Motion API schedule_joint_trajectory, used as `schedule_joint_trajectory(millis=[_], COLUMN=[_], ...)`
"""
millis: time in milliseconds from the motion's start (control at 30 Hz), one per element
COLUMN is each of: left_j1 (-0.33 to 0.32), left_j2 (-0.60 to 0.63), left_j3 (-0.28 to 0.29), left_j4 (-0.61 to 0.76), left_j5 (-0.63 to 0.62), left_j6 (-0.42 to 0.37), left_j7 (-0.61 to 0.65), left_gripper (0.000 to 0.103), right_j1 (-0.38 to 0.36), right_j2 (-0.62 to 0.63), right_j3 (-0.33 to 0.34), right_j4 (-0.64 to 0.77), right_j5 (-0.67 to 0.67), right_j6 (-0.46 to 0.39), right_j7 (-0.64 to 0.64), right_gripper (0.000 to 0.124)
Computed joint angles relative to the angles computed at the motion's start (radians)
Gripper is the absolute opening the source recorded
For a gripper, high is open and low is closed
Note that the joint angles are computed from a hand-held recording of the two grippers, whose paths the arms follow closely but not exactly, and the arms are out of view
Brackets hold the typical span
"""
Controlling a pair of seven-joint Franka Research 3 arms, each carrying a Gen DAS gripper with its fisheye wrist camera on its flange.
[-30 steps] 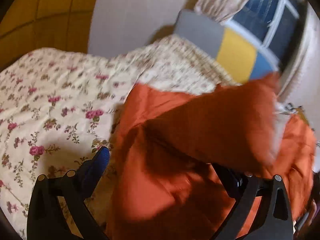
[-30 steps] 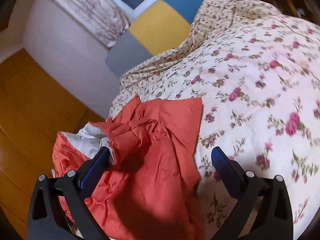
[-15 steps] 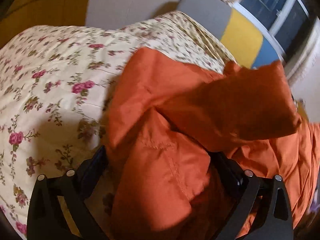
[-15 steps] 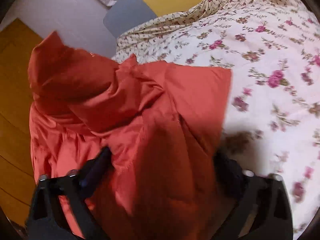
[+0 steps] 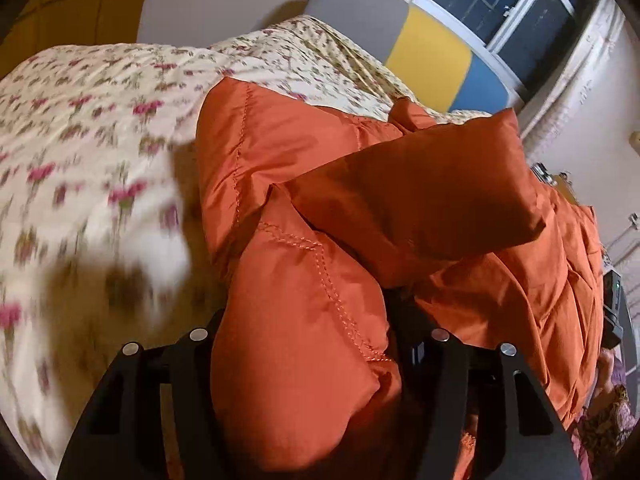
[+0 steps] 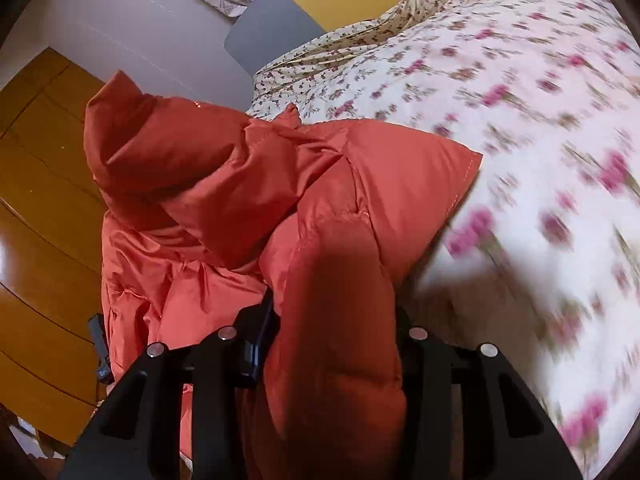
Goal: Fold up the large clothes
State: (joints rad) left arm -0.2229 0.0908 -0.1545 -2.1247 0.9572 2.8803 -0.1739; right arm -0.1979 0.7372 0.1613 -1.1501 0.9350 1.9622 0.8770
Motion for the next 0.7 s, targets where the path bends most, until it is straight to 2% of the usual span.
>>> schedule_joint_trajectory(millis=[200, 267, 300, 367, 400, 467, 533, 633, 667, 700], left_j1=[-0.044, -0.058, -0.062, -0.071, -0.076, -0.075, -0.078, -0.067, -0.059, -0.042], left_j2=[-0.05, -0.065, -0.073, -0.112, -0.142, -0.188, -0.211, -0.172, -0.15, -0.122], left_j3=[-0.039, -0.06, -0.069, -0.088, -0.102, -0.13, -0.154, -0.14, -0.128, -0.105], left_j4=[-0.048, -0.051, -0.052, -0.065, -0.074, -0.086, -0.072, -0.006, 0.019, 0.042], left_j5=[0.111, 0.128, 0.105, 0.103, 0.149, 0.241, 0.278, 0.231, 0.206, 0.183], left_j6=[-0.027, -0.089, -0.121, -0.201, -0.251, -0.309, -0.385, -0.395, -0.378, -0.308], left_j7=[-0.179, -0.211, -0.196, -0.22, -0.272, -0.32, -0.246, -0.027, 0.024, 0.062], left_gripper=[0.06, 0.065, 0.07, 0.077, 0.082, 0.094, 0.1, 0.1, 0.1, 0.1], right_j1=[-0.056, -0.049, -0.041, -0.019, 0.001, 0.004, 0.01, 0.024, 0.033, 0.04], right_j2=[-0.143, -0.183, -0.201, -0.239, -0.272, -0.333, -0.348, -0.336, -0.318, -0.292], right_j3=[-0.029, -0.05, -0.062, -0.081, -0.095, -0.095, -0.094, -0.09, -0.088, -0.083], right_j4=[-0.22, -0.278, -0.302, -0.345, -0.38, -0.444, -0.441, -0.377, -0.34, -0.294], right_j5=[0.063, 0.074, 0.077, 0.075, 0.062, 0.102, 0.134, 0.137, 0.126, 0.111], right_j6=[-0.011, 0.017, 0.043, 0.106, 0.173, 0.26, 0.288, 0.271, 0.26, 0.241], right_j7=[-0.102, -0.13, -0.133, -0.138, -0.147, -0.241, -0.306, -0.375, -0.381, -0.384], right_gripper=[0.045, 0.058, 0.061, 0.076, 0.083, 0.088, 0.097, 0.1, 0.101, 0.101])
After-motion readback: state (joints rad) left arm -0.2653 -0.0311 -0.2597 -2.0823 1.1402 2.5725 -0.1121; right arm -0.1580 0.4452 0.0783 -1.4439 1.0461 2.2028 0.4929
